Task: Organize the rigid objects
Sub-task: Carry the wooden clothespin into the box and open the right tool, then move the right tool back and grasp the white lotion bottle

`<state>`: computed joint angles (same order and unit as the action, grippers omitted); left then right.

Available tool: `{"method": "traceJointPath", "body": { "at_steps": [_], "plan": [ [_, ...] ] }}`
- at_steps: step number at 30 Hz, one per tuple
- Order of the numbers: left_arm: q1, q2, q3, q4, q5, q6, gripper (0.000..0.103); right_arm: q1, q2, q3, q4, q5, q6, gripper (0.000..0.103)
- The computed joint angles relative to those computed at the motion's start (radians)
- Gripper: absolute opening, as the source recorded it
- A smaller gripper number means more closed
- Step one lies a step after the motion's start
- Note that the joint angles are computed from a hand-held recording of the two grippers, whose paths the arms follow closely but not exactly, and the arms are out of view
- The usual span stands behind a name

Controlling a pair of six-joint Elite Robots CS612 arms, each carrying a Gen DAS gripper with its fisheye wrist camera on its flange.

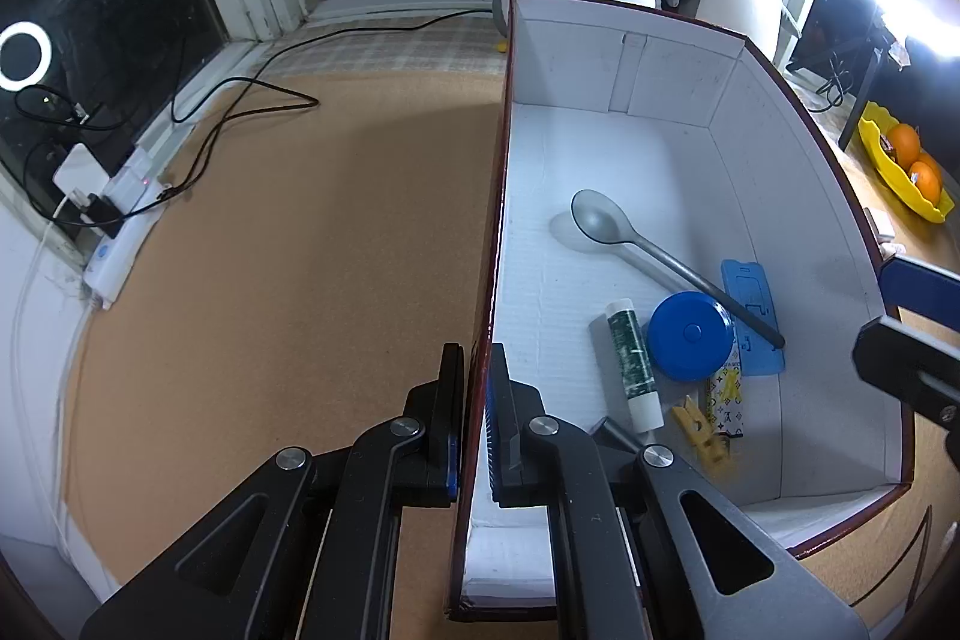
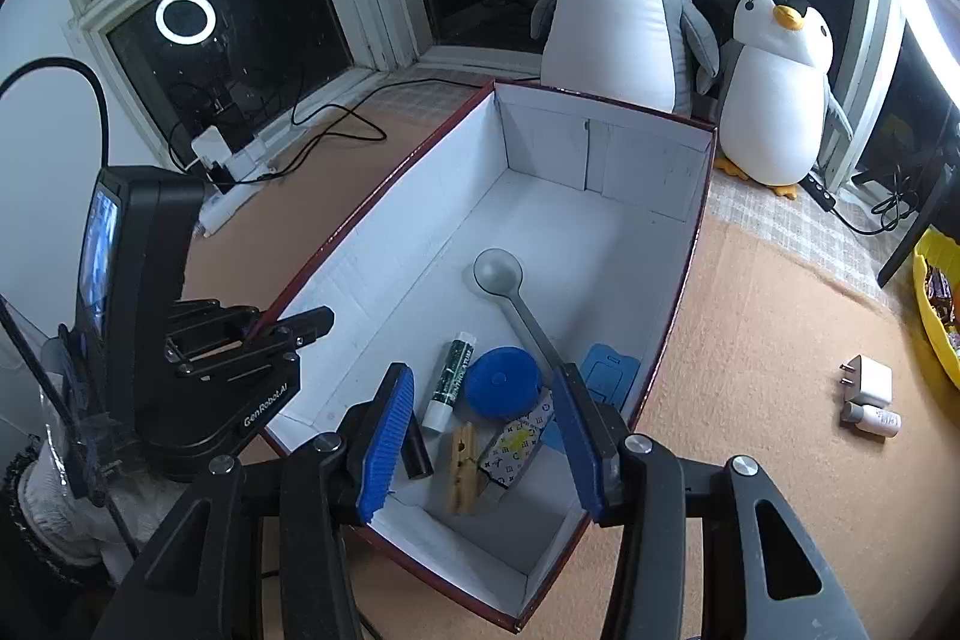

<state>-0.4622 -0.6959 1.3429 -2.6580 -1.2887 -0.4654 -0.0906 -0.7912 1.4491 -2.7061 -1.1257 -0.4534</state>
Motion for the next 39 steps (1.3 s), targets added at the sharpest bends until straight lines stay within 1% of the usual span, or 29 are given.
{"method": "traceJointPath", "body": {
  "at_steps": [3,10,15,22,26,28,32,39],
  "plan": [
    [0.000,-0.001,0.001,-0.001,0.000,0.000,0.005,-0.005,-0.003,0.004,-0.012,0.010,0.013,0.050],
    [0.002,-0.005,0.007,-0.006,0.003,0.002,0.005,-0.031,-0.016,0.017,-0.042,0.039,0.059,0.051],
    [0.001,-0.009,0.011,-0.005,0.008,0.000,0.005,-0.061,-0.025,0.029,-0.073,0.054,0.103,0.051],
    [-0.003,-0.011,0.011,0.010,0.017,-0.009,0.005,-0.104,-0.021,0.026,-0.096,0.043,0.160,0.051],
    [-0.005,-0.011,0.012,0.017,0.019,-0.015,0.005,-0.128,-0.010,0.018,-0.093,0.000,0.180,0.051],
    [-0.005,-0.012,0.012,0.022,0.022,-0.018,0.005,-0.142,-0.002,0.013,-0.092,-0.036,0.187,0.051],
    [-0.007,-0.013,0.011,0.032,0.027,-0.019,0.005,-0.169,0.017,-0.008,-0.071,-0.070,0.201,0.051],
    [-0.012,-0.017,0.013,0.054,0.038,-0.034,0.005,-0.192,0.069,-0.079,-0.024,-0.135,0.203,0.051]
  ]
}}
